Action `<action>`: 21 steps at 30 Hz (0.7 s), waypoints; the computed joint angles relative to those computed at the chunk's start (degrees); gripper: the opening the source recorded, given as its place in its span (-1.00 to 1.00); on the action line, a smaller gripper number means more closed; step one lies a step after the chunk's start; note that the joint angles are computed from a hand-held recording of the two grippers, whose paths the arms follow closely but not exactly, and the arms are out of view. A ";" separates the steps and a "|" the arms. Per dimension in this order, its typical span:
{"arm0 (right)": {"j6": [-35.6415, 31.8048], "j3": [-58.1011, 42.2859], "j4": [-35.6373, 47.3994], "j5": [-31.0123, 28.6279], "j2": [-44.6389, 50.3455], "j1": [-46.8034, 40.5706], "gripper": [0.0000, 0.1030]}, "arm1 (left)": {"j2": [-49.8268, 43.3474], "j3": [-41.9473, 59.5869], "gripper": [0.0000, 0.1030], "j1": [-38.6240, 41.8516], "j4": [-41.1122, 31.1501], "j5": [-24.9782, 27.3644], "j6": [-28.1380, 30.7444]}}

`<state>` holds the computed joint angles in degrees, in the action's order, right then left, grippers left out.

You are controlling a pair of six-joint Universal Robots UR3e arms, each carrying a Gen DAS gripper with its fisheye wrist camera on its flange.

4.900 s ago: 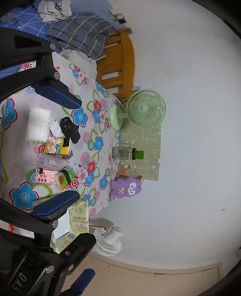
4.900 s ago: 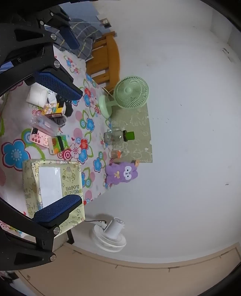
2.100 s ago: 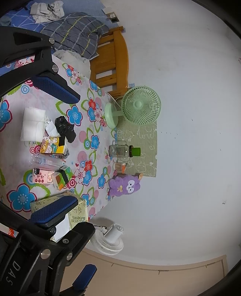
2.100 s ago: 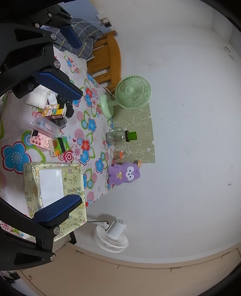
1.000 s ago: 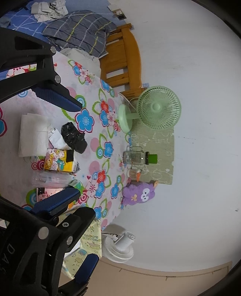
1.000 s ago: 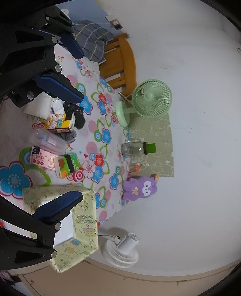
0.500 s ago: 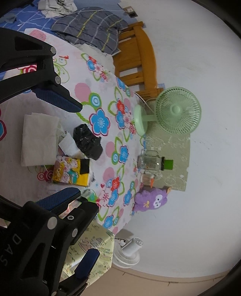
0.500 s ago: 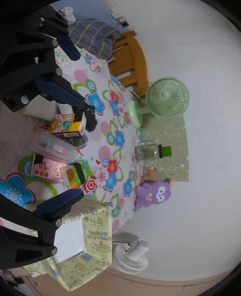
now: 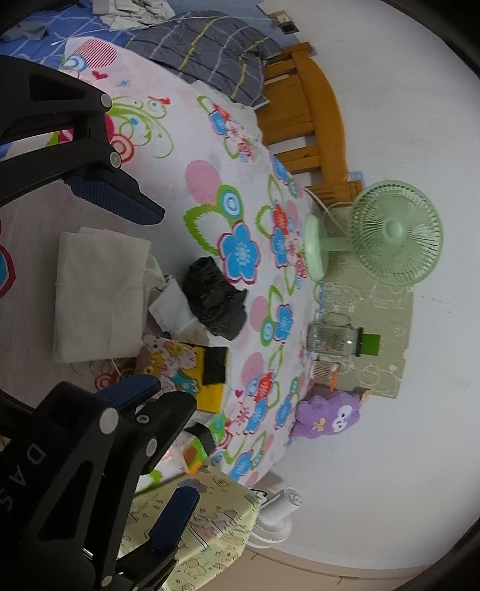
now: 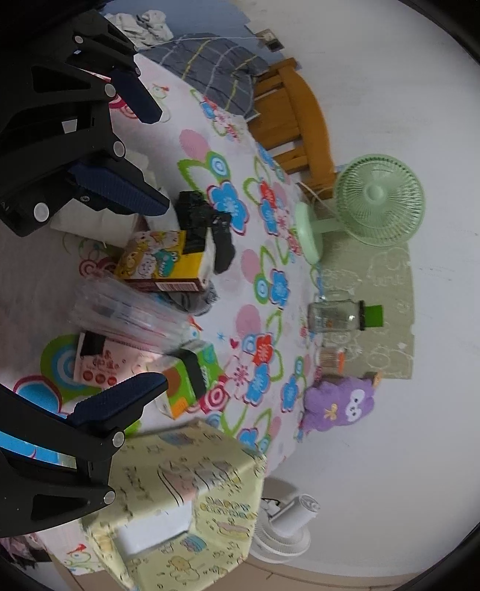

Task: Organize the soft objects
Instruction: 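Move left tool toward the white cloth while right tool approaches the yellow cartoon box, then close left tool on the white cloth while right tool grasps the yellow cartoon box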

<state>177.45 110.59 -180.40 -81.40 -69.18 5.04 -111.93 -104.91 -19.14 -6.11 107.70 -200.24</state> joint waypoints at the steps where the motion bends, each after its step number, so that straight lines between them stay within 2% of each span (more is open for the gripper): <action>1: -0.08 -0.44 0.36 -0.08 0.52 0.16 0.71 | -0.38 0.16 0.64 0.19 -0.25 -0.31 -0.20; 11: -1.25 -3.09 2.61 -0.26 4.63 0.79 0.67 | -3.36 0.83 0.64 0.96 -0.93 -2.77 -1.24; 15: -1.27 -4.20 3.56 -0.24 5.91 0.62 0.64 | -4.76 2.17 0.65 0.44 -3.24 -0.42 -3.30; 21: -1.51 -5.93 4.51 -0.24 7.41 0.61 0.59 | -5.53 2.75 0.62 0.71 -4.17 -0.83 -3.73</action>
